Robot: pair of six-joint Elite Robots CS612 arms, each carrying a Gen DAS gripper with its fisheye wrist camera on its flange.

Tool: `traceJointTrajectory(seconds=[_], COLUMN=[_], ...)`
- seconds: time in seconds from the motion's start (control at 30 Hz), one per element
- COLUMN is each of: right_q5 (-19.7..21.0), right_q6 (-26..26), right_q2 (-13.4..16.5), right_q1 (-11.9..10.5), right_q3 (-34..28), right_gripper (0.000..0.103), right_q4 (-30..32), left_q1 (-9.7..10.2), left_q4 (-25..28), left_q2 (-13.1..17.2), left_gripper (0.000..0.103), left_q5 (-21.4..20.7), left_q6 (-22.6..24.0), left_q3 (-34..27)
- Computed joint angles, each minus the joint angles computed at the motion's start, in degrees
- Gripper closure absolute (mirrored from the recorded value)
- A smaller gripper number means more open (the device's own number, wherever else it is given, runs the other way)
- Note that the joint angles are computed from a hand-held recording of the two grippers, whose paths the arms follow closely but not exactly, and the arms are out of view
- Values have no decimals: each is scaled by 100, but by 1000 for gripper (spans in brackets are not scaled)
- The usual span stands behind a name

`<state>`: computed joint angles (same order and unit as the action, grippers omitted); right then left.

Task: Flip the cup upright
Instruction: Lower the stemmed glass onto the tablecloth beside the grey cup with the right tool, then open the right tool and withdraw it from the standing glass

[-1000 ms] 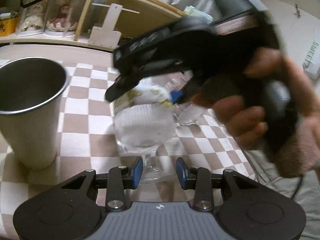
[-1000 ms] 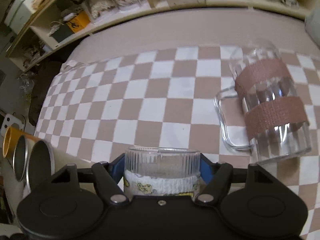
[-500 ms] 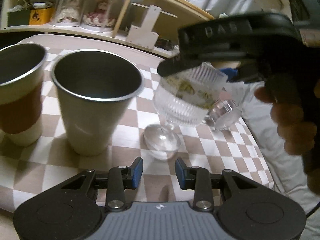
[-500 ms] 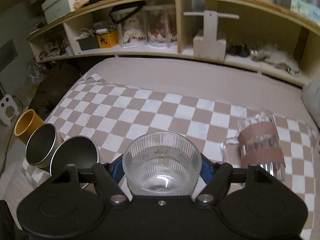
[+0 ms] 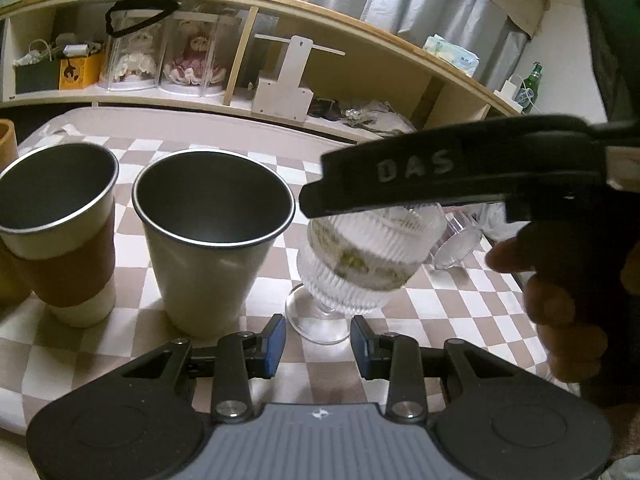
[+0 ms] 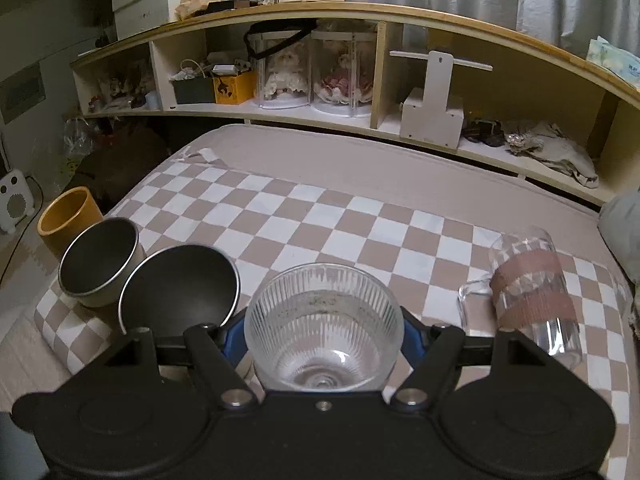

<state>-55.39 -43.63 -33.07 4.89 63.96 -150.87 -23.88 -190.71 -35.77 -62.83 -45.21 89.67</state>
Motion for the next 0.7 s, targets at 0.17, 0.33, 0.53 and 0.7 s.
traceJointTrajectory(seconds=[0.17, 0.33, 0.53, 0.7], right_q5=[291, 550, 740, 606], right_q6=[282, 686, 1348, 1813], right_q2=[-99, -197, -294, -336], right_q1=[-94, -238, -465, -620], right_q3=[196, 456, 872, 1211], right_gripper=[22, 22, 22, 21], right_q4=[-307, -746, -1640, -2487], left_q1=[-37, -130, -215, -285], left_q4=[44, -66, -54, -59], left_q2=[-92, -212, -317, -383], left_gripper=[67, 67, 65, 63], left_q5=[106, 469, 752, 1000], left_q6=[70, 351, 548, 649], left_q3=[90, 246, 358, 437])
